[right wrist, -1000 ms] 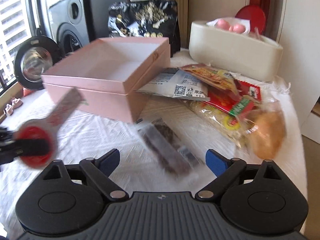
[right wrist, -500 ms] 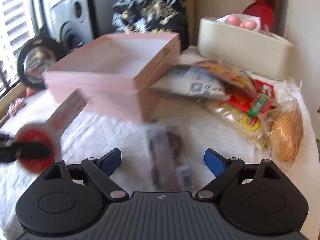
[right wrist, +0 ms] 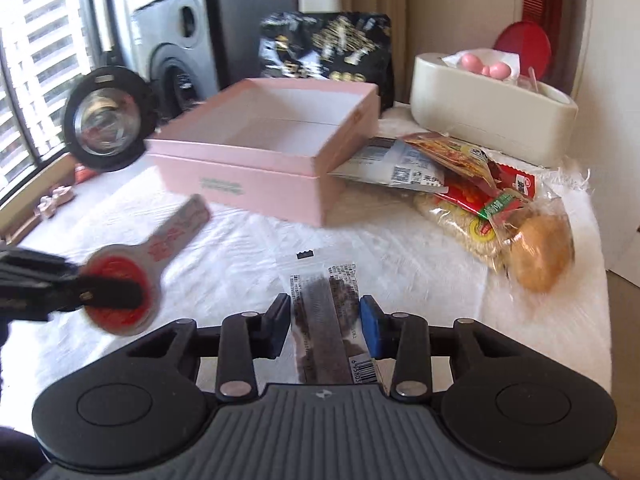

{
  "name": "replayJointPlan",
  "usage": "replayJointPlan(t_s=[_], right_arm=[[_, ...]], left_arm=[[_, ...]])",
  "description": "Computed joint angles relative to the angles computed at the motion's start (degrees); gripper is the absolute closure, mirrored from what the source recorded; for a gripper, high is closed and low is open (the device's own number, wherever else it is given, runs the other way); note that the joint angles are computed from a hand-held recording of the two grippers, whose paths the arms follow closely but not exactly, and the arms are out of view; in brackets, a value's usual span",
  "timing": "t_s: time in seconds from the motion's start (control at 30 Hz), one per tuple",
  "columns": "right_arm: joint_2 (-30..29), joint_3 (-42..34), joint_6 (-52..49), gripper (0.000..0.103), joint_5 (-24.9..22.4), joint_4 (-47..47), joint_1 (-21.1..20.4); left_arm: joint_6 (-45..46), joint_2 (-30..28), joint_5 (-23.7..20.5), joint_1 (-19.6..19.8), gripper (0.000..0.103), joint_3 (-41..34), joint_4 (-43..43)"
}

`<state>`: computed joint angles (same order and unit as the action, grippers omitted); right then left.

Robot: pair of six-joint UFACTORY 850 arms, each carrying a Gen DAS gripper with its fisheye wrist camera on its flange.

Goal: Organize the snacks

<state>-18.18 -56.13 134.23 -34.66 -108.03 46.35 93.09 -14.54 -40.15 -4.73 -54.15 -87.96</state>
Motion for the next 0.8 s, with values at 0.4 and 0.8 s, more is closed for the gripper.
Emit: replayJointPlan(t_s=[0.4,0.8], right_arm=[[3.1,-5.7,4.0,0.066,-1.7,-14.1,1.0],[-5.8,-19.5,0.0,0.039,-2.2,-12.0,-8.1]], left_arm=[[12.0,-0.3,0.9,1.2,0.084,-8.4,-16.0],[-4.0,-17.2,12.1,-2.2,0.084,-29.7,-6.2]])
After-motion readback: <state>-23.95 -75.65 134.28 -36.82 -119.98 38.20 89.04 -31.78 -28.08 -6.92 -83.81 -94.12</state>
